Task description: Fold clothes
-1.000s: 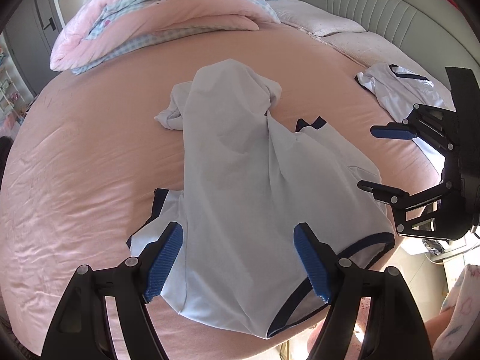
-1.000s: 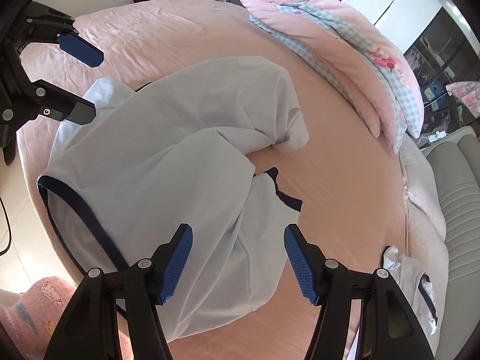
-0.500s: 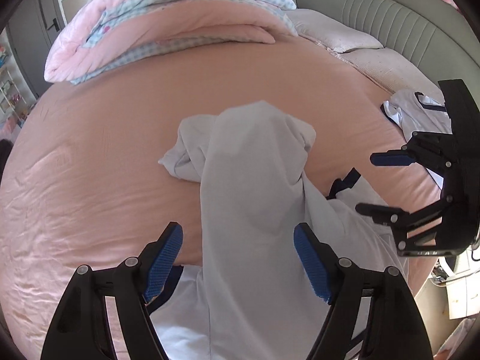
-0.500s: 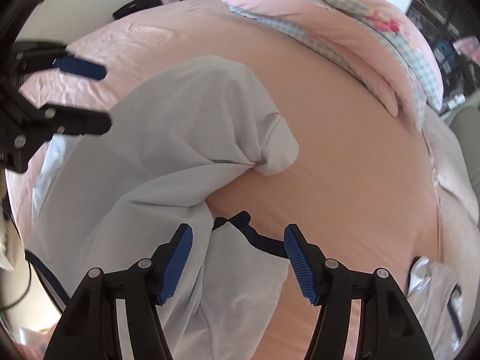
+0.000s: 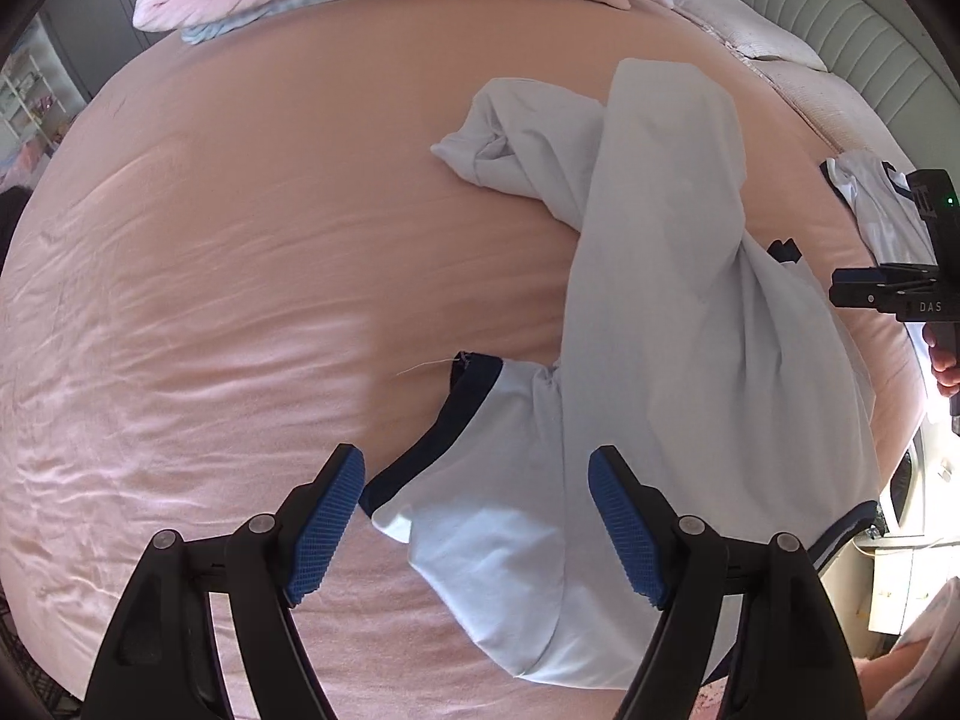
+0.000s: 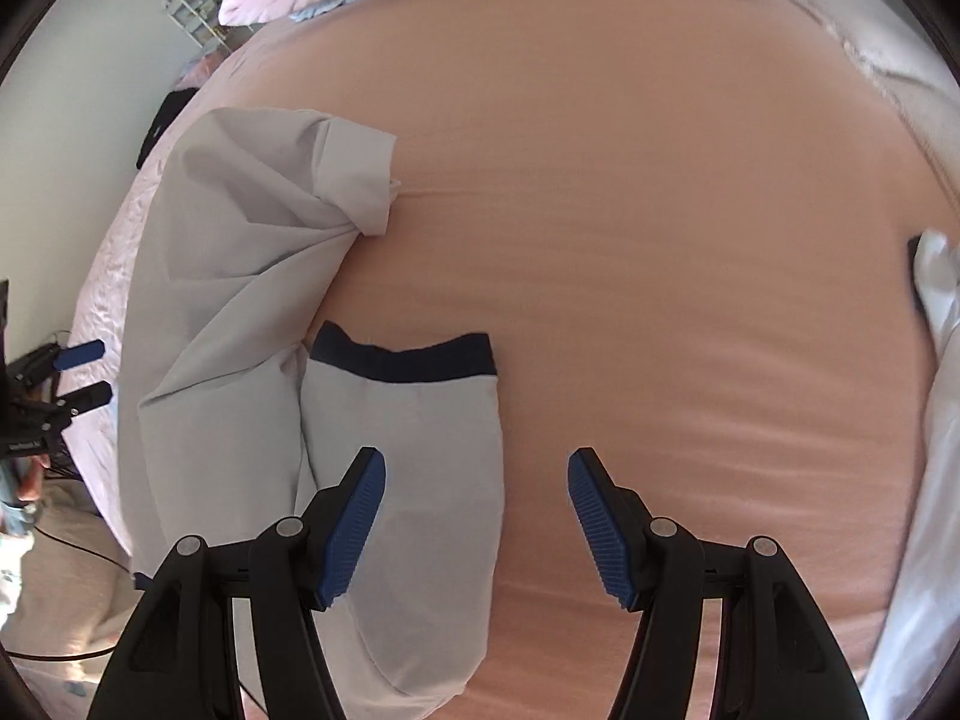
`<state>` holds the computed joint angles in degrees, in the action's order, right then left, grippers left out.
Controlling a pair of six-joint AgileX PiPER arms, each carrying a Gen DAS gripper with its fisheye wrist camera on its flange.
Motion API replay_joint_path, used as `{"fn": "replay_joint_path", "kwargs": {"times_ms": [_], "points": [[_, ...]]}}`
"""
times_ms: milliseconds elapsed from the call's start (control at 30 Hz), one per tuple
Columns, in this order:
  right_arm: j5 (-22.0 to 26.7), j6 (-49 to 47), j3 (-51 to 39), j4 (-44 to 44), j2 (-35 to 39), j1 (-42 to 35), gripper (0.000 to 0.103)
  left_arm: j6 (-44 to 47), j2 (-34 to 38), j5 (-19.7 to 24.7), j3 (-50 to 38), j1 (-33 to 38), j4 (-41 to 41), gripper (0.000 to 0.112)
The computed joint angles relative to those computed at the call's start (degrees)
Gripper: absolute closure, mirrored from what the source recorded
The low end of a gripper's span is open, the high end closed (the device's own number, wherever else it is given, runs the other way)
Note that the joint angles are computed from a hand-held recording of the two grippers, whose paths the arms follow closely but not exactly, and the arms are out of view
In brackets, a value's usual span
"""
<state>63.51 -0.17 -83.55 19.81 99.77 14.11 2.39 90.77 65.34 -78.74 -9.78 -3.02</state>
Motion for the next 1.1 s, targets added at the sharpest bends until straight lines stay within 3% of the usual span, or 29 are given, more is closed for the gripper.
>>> {"fn": "replay_joint_path", "kwargs": {"times_ms": [333,467,633,1100], "points": [[-0.2,-5.7,5.0,14.0,1.9,-5.1,0.040,5.8,-1.7,1.8,8.1,15.0,-15.8,0.036],[0.7,-10.2,7.2,24.2,3.7,-8.9,0.040,7.8,-1.5,2.4,11.9,19.4,-20.4,0.036],[0.8,-15.2,12.0,35.8,5.5,-12.3,0.040,12.2,-1.3,2.9,17.0,28.1,-32.6,0.036],[0.0,-18.7,19.6,46.3,3.9,-15.0,0.040,17.3,-2.9,2.4,28.6,36.9,-49.3,0.023]]}}
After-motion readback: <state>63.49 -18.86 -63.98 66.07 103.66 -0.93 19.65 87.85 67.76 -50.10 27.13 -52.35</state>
